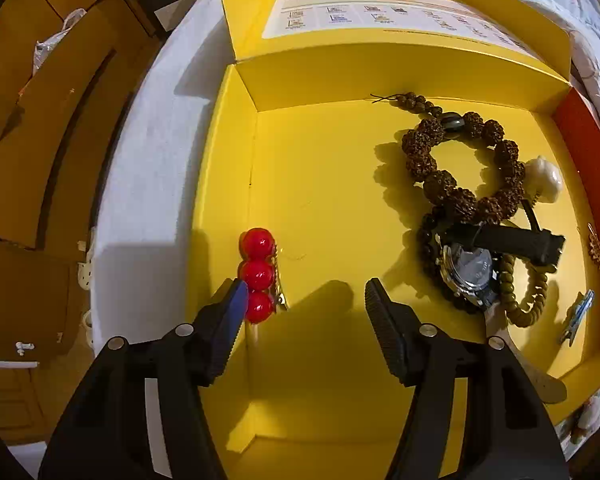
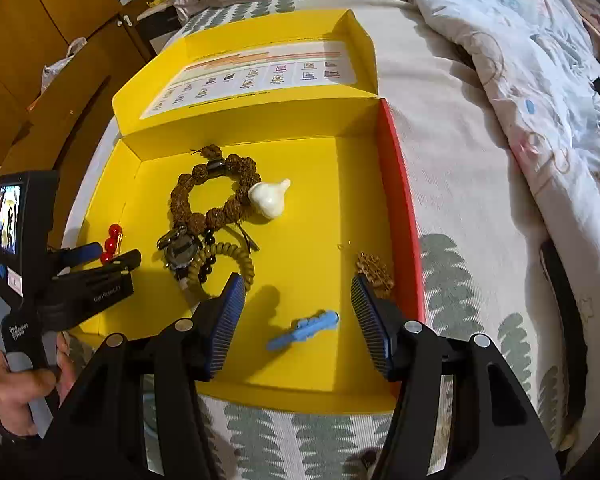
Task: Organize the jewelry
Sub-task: 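Move the left tool to the red-bead hairpin while the right tool approaches the gold leaf brooch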
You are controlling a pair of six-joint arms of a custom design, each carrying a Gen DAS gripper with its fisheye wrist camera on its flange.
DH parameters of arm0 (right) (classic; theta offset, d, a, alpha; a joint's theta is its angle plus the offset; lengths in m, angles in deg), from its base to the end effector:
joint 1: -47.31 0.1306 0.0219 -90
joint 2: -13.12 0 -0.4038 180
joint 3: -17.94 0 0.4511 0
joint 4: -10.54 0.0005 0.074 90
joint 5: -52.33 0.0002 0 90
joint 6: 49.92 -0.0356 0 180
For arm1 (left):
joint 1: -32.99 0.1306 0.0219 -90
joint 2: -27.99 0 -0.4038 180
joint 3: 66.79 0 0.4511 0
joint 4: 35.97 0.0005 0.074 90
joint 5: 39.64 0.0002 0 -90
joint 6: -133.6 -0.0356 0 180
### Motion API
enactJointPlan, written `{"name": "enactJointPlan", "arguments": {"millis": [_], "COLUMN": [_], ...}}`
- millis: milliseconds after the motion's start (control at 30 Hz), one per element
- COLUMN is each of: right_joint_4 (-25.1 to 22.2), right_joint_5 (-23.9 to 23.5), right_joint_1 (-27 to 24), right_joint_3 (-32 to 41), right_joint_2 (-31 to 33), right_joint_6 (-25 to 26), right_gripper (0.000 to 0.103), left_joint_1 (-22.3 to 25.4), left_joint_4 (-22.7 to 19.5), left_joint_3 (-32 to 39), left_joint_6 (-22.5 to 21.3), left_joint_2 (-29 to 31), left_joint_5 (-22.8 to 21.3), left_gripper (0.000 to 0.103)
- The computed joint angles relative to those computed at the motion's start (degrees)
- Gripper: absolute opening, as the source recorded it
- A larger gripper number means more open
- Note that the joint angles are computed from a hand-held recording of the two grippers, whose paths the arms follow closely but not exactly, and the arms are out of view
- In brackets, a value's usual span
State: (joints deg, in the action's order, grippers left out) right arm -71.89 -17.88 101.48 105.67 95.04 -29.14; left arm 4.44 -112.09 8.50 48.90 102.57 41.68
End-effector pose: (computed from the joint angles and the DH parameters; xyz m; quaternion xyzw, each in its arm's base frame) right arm 0.2669 0.3483 0.4714 0.1480 0.9674 0.0201 0.2047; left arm 0.3475 -0.1835 0.4197 0.1899 0.9707 0.0350 0.1430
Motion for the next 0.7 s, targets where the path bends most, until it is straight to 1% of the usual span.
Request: {"name": "enactJointPlan", "arguments": {"millis": [33, 133, 233, 500, 600, 700], "right_joint_4": [-0.1, -0.1, 0.7, 1.6, 2.2, 2.4], "right_joint_5": [0.1, 0.3, 0.5, -0.1, 0.1, 0.3], "right_joint_1": [-0.3, -0.7, -0.9, -1.4, -1.2, -1.1], "right_joint_3": [0.4, 1.7, 2.3, 2.2, 2.1, 2.1], "right_joint_2": [0.5, 1.5, 2.1, 2.6, 2.3, 2.2], "right_joint_6": [0.5, 1.6, 2.6, 3.1, 3.2, 3.3], "right_gripper": [0.059, 0.059, 0.059, 0.059, 0.059, 0.059], "left_joint_1": [-0.1, -0.3, 0.0, -0.6, -0.8, -0.4], "left_joint_4": [0.2, 1.3, 1.9, 3.7, 3.8, 3.2], "left_joint_3": [0.0, -0.4, -0.5, -0.7, -0.9, -0.8], "left_joint_6": [-0.1, -0.6, -0.5, -0.3, 0.8, 0.6], "left_joint_2": [0.2, 0.3, 0.4, 1.0, 0.5, 0.0], "left_joint_5": [-0.4, -1.2, -0.8, -2.0, -1.4, 1.6], "left_gripper": [0.059, 0.059, 0.059, 0.059, 0.059, 0.059]}}
